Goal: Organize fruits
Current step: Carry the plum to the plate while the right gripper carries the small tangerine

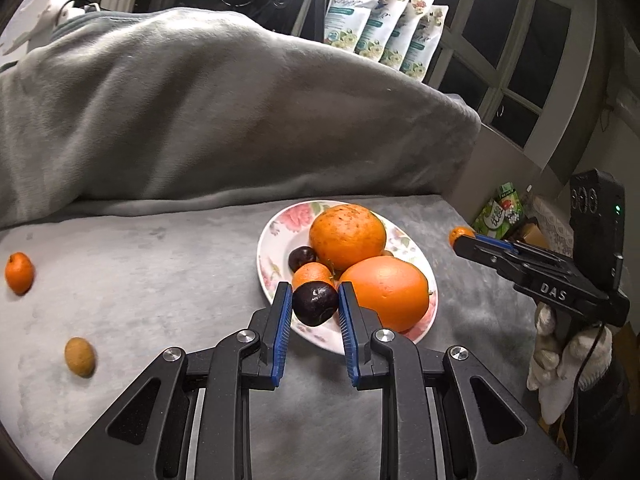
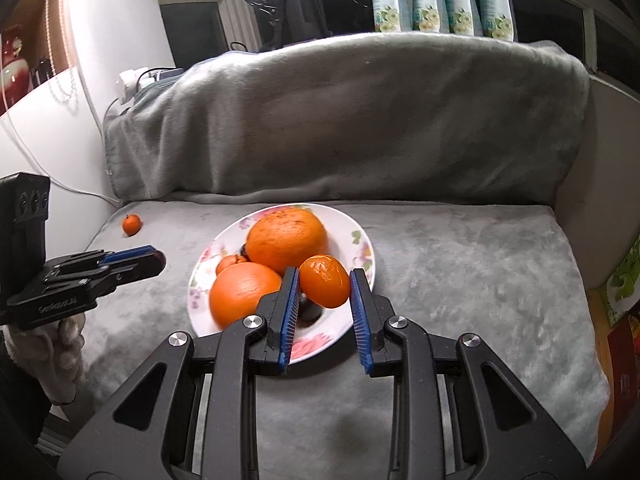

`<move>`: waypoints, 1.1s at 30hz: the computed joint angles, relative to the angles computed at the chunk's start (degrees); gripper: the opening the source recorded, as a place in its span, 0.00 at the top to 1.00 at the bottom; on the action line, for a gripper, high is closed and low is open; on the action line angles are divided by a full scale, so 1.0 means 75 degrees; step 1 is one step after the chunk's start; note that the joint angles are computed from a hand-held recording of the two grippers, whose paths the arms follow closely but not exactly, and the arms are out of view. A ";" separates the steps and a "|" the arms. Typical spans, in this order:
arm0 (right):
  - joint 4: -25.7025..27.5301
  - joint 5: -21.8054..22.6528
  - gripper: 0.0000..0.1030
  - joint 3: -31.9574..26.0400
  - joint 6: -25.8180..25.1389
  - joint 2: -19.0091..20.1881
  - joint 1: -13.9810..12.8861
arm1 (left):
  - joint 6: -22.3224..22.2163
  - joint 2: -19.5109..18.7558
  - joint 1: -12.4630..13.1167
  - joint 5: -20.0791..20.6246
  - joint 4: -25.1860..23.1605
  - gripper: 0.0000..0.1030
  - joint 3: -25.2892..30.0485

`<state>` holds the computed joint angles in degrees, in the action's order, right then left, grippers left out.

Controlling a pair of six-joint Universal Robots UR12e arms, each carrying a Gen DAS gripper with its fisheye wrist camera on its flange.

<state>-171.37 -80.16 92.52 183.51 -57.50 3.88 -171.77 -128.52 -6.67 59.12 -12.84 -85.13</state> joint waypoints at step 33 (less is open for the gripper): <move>0.0605 0.0047 0.74 -0.0705 0.0124 0.0542 -0.0039 | 0.0176 -0.0243 -0.0101 -0.0033 -0.0508 0.78 0.0401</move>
<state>-166.83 -79.80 87.23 184.44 -53.44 3.59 -170.45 -130.34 -7.43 58.87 -16.65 -82.12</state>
